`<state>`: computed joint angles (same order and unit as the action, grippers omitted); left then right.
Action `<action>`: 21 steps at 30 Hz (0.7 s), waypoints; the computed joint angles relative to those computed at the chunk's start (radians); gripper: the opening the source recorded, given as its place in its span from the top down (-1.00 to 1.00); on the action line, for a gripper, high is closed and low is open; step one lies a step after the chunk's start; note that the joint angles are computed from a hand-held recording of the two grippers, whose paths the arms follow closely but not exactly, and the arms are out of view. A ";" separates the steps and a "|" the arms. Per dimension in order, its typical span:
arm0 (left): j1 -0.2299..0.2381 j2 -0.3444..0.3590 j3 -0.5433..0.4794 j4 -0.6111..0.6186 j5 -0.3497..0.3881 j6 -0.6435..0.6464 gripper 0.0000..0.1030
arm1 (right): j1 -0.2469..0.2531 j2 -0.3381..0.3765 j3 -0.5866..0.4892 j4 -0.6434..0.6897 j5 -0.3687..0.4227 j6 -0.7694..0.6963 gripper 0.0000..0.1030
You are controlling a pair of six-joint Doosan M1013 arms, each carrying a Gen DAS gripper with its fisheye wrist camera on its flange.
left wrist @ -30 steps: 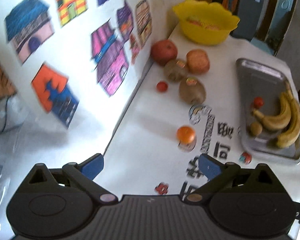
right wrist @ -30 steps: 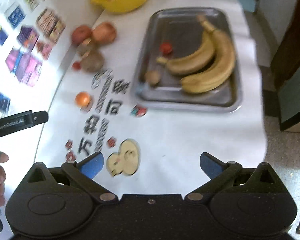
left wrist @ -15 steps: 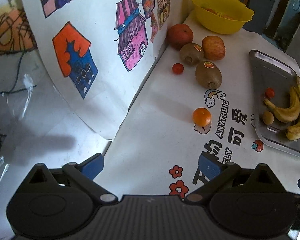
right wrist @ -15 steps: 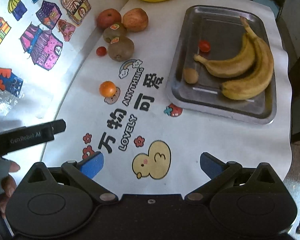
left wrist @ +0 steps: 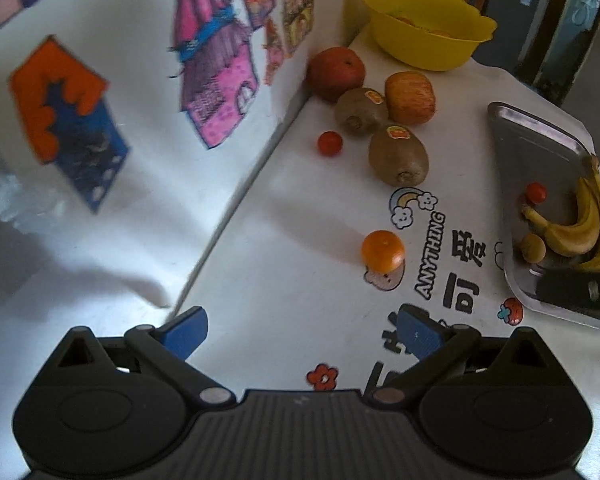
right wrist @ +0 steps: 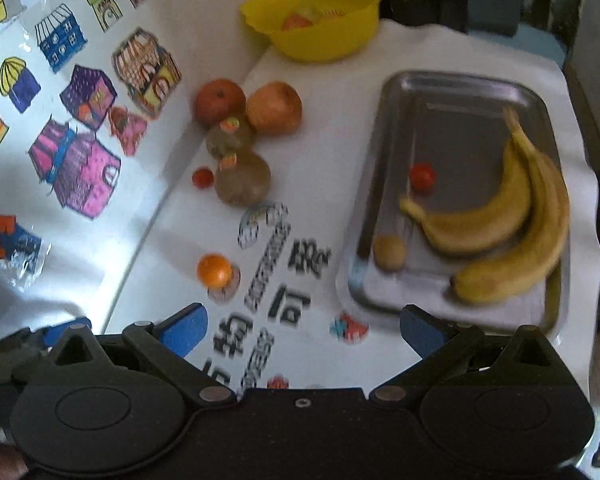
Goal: Organize fruits
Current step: 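Withdraw both tools from the tray, then close the left tool on the mandarin orange while the right tool grasps the kiwi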
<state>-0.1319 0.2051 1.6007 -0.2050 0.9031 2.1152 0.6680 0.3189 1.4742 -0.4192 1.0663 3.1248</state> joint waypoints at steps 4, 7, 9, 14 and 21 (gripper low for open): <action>0.004 0.012 0.004 -0.058 0.013 0.064 -0.99 | -0.023 0.008 0.010 -0.018 -0.045 -0.034 -0.98; 0.013 0.018 -0.001 -0.118 0.033 0.113 -0.99 | -0.041 0.012 0.015 -0.024 -0.087 -0.043 -0.98; 0.014 0.019 0.006 -0.143 0.016 0.150 -0.99 | -0.055 0.015 0.020 -0.024 -0.125 -0.063 -0.98; 0.002 0.022 0.036 -0.177 -0.058 0.220 -0.99 | -0.082 0.028 0.037 -0.056 -0.219 -0.111 -0.98; -0.004 0.028 0.084 -0.265 -0.150 0.339 -0.97 | -0.103 0.042 0.078 -0.144 -0.352 -0.124 -0.98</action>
